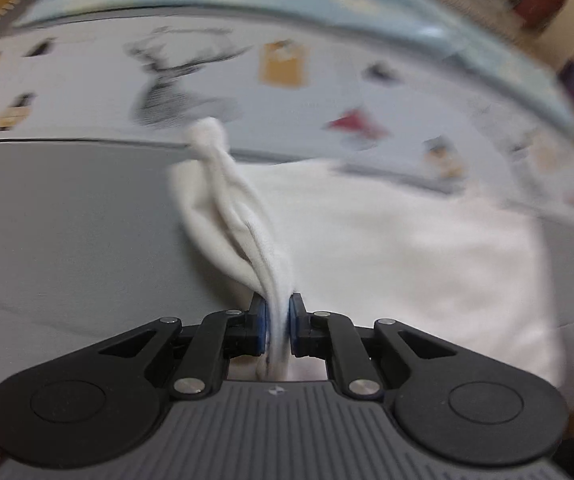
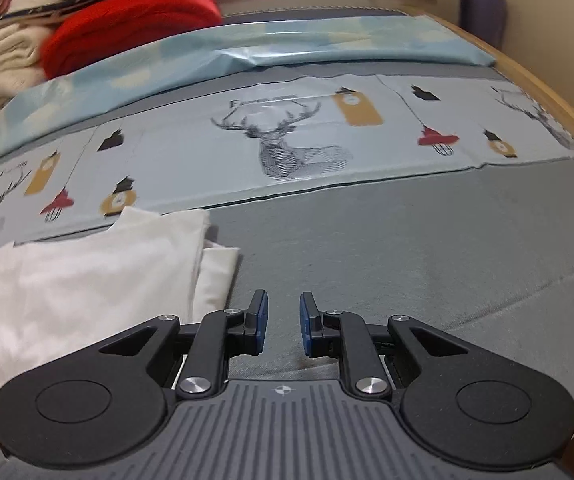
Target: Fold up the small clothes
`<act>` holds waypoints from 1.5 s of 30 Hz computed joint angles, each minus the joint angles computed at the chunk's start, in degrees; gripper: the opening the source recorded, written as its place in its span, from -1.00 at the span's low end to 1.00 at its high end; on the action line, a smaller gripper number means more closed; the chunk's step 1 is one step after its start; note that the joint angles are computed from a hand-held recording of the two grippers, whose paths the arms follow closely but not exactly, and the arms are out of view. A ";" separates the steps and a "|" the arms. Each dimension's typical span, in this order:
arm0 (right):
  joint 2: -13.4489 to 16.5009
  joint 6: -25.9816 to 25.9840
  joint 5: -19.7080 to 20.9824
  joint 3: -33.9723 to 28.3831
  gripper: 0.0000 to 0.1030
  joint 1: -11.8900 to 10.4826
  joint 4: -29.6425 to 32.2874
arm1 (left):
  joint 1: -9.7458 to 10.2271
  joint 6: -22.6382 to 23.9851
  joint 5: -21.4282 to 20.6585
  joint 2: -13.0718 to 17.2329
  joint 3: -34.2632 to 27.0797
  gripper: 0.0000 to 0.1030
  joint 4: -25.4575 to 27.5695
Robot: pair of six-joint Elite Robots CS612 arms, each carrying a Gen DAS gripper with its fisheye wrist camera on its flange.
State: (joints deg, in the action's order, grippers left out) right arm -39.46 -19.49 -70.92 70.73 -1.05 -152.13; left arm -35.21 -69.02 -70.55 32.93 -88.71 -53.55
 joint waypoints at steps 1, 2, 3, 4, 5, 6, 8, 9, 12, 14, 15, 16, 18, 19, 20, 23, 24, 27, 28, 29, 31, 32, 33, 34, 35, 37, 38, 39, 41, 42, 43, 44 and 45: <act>-0.19 -0.39 0.18 0.30 -0.66 -0.05 -0.29 | -0.15 1.14 -0.43 -0.38 0.93 -0.78 -3.12; -0.29 -0.64 0.41 0.47 -0.66 -0.12 -0.57 | -0.36 2.23 -0.83 -0.81 2.03 -0.78 -5.82; -0.36 -0.73 0.65 0.61 -0.66 -0.26 -0.84 | -0.49 3.53 -1.65 -1.28 3.45 -0.78 -9.09; -0.38 -0.68 0.76 0.62 -0.66 -0.40 -0.93 | -0.56 4.76 -2.75 -1.72 5.01 -0.79 -12.52; -0.43 -0.61 0.75 0.63 -0.65 -0.58 -0.94 | -0.63 5.73 -3.90 -2.14 6.66 -0.79 -15.83; -0.43 -0.50 0.63 0.64 -0.65 -0.71 -0.97 | -0.82 6.21 -4.83 -2.55 8.42 -0.79 -18.79; -0.41 -0.17 0.15 0.57 -0.65 -1.03 -1.02 | -0.96 6.58 -6.83 -3.74 12.35 -0.79 -24.35; -0.43 0.01 -0.08 0.59 -0.65 -1.19 -1.05 | -1.17 6.52 -7.49 -4.56 14.73 -0.79 -27.15; -0.56 0.13 -0.81 0.77 -0.65 -1.72 -0.62 | -1.68 5.97 -8.34 -6.87 21.53 -0.79 -34.34; -0.67 -0.06 -1.37 0.96 -0.65 -2.05 -0.43 | -2.04 5.69 -8.88 -8.19 25.55 -0.79 -38.65; -0.69 0.04 -1.65 0.99 -0.65 -2.25 -0.36 | -2.27 5.56 -9.07 -8.75 27.36 -0.79 -41.12; -0.68 0.34 -1.77 0.96 -0.65 -2.43 -0.34 | -2.47 5.43 -9.24 -9.22 28.95 -0.76 -43.51; -0.61 1.56 -1.74 0.75 -0.65 -2.76 -0.02 | -2.64 4.89 -9.50 -9.84 31.14 -0.71 -47.11; -0.54 2.29 -1.57 0.58 -0.65 -2.94 0.26 | -2.61 5.10 -10.10 -9.86 31.68 -0.56 -49.18; -0.45 3.30 -1.37 0.37 -0.65 -3.09 0.54 | -2.43 5.67 -11.69 -9.70 31.80 -0.43 -51.18; -0.19 5.53 -0.53 -0.20 -0.65 -3.26 1.54 | -2.49 7.33 -9.92 -9.32 30.28 -0.24 -50.49; -0.14 5.88 -0.09 -0.34 -0.65 -3.24 1.91 | -2.38 7.28 -9.36 -9.04 29.13 -0.25 -48.66; -0.06 5.45 2.10 -0.59 -0.64 -2.97 3.21 | -1.80 4.68 -9.95 -8.14 25.89 -0.26 -41.59; 0.01 5.01 2.96 -0.81 -0.61 -2.81 4.01 | -1.61 4.60 -10.48 -7.96 25.00 -0.26 -38.73; 0.03 4.37 4.40 -1.00 -0.53 -2.63 5.56 | -1.51 5.27 -11.04 -8.05 24.36 -0.26 -34.91; 0.14 3.26 7.33 -1.78 -0.39 -2.34 10.09 | -1.33 7.43 -12.10 -8.33 23.54 -0.26 -28.69; 0.26 2.30 9.02 -2.36 -0.36 -2.11 13.45 | -1.33 8.21 -12.41 -8.23 22.83 -0.26 -26.26; 0.38 1.58 10.06 -2.88 -0.33 -1.88 15.85 | -1.27 8.71 -12.50 -7.79 21.73 -0.26 -24.67; 0.49 0.67 10.95 -3.32 -0.33 -1.64 18.10 | -1.28 9.07 -12.43 -7.24 20.47 -0.26 -23.43; 0.58 -0.33 11.48 -3.73 -0.32 -1.35 20.16 | -1.31 9.37 -12.23 -6.81 19.35 -0.26 -22.40; 0.57 -2.35 10.86 -4.06 -0.30 -0.59 23.41 | -1.43 9.94 -11.68 -5.71 16.50 -0.26 -20.40; 0.60 -3.46 9.24 -4.21 -0.30 -0.09 24.67 | -1.42 10.21 -11.79 -5.18 15.56 -0.26 -20.19; 0.50 -4.41 7.06 -4.03 -0.30 0.40 24.86 | -1.36 10.26 -12.26 -5.00 14.94 -0.26 -19.38; 0.27 -5.38 5.10 -3.48 -0.30 0.74 23.85 | -1.42 11.42 -12.62 -4.91 14.64 -0.26 -18.41; 0.12 -5.58 5.64 -3.24 -0.43 0.58 23.86 | -1.53 12.40 -12.90 -4.80 14.49 -0.26 -18.52; -0.01 -5.75 6.78 -3.05 -0.88 0.29 24.18 | -1.49 13.26 -13.81 -4.69 14.65 -0.26 -19.14; -0.07 -6.12 8.13 -3.06 -0.87 -0.03 24.58 | -1.44 14.18 -14.89 -4.62 14.94 -0.26 -19.84; -0.50 -6.18 9.88 -2.24 -0.88 -0.50 22.95 | -1.52 15.27 -15.57 -4.35 14.90 -0.26 -20.55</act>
